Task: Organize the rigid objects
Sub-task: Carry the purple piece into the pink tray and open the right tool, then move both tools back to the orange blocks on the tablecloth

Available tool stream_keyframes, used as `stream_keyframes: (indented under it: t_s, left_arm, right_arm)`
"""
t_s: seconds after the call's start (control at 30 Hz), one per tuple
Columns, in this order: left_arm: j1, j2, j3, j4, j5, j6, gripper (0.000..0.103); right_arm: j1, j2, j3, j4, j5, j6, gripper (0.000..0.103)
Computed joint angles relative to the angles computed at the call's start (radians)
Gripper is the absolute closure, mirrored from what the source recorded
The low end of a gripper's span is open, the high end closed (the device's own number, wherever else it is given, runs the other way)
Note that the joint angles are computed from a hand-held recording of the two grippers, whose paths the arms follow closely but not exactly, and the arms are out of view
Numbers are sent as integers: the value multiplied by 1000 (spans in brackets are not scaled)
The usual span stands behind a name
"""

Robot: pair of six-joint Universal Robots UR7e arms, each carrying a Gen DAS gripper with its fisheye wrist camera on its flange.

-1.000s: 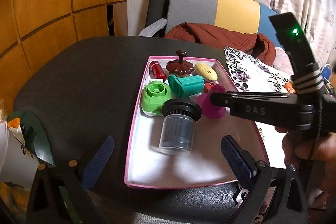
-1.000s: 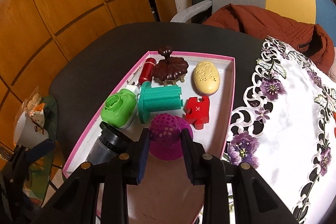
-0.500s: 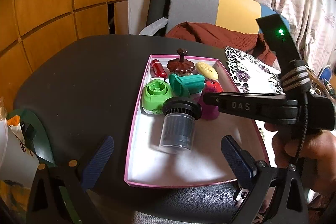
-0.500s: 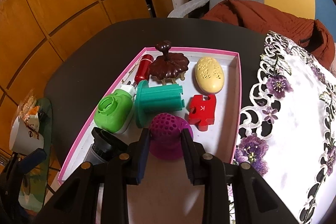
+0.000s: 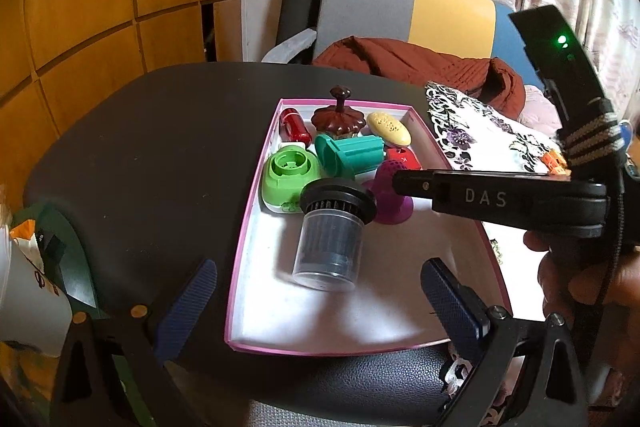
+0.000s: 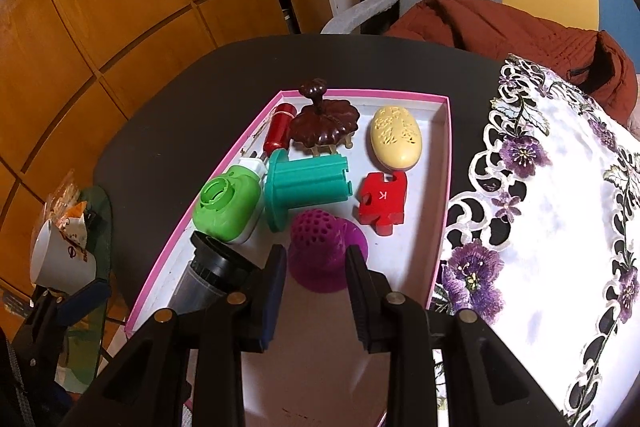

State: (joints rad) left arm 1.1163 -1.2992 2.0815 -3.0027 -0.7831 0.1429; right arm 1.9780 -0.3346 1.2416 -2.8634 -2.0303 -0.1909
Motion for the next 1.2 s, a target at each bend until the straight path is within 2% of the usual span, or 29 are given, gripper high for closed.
stream_keyframes:
  t_s: [0.23,0.6,0.9,1.2]
  left_arm:
    - [-4,7,-6,20,-6,-12,0]
    - [-33,32,-30,61,-38,-11,0]
    - [-87,99,-82,99,-86,3,0]
    - [-140,226,-200,176,-164,-11,0]
  right_arm:
    - [15,-21,33,-38,-42,-35,73]
    - [1,-118,147,-124,-116,-69,73]
    - [-69,-237,266,-184,-217,-40,73]
    - [-177,-373,358,-324,-324,-59,73]
